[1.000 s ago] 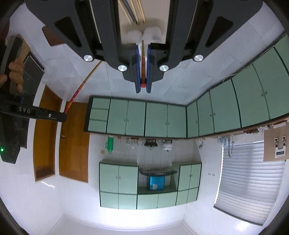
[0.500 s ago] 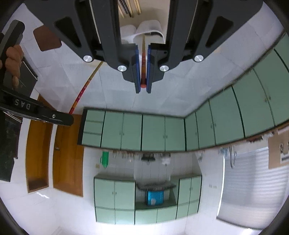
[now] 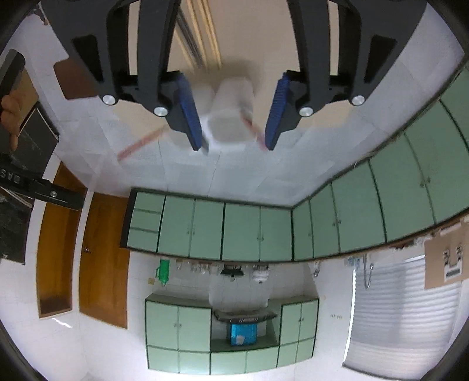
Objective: Organize utensils
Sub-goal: 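Open both tools to release the chopsticks and pull back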
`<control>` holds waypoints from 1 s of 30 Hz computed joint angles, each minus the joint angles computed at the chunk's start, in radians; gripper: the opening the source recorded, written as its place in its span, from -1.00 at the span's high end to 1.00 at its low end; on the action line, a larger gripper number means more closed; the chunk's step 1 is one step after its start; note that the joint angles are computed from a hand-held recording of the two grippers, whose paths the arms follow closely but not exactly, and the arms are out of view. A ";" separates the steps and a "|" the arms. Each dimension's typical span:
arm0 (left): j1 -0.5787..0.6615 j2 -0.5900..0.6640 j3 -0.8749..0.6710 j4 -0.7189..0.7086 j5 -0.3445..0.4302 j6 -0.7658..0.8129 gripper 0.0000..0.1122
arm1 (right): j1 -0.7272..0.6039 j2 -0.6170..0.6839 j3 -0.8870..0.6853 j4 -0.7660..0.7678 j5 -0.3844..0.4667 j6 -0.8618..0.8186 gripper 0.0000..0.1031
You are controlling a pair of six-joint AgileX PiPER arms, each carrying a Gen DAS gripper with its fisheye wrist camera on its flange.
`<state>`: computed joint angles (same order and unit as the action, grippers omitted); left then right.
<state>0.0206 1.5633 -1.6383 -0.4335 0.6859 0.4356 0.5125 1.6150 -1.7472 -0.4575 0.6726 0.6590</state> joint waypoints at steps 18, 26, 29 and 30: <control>0.071 -0.270 0.698 0.027 -0.065 0.160 -0.10 | 0.376 -0.099 0.725 -0.320 -0.049 0.704 -0.14; 0.072 -0.303 0.797 0.035 -0.077 0.164 -0.13 | 0.430 -0.059 0.720 -0.308 -0.039 0.733 -0.14; 0.036 -0.310 0.816 0.072 -0.090 0.117 -0.14 | 0.434 -0.035 0.704 -0.302 -0.034 0.722 -0.14; 0.030 -0.309 0.820 0.078 -0.093 0.110 -0.14 | 0.437 -0.025 0.694 -0.305 -0.026 0.721 -0.14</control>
<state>0.0508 1.2546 -0.8180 -0.3552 0.5925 0.5456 0.9492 1.5897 -1.0530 -0.7622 0.6465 1.3795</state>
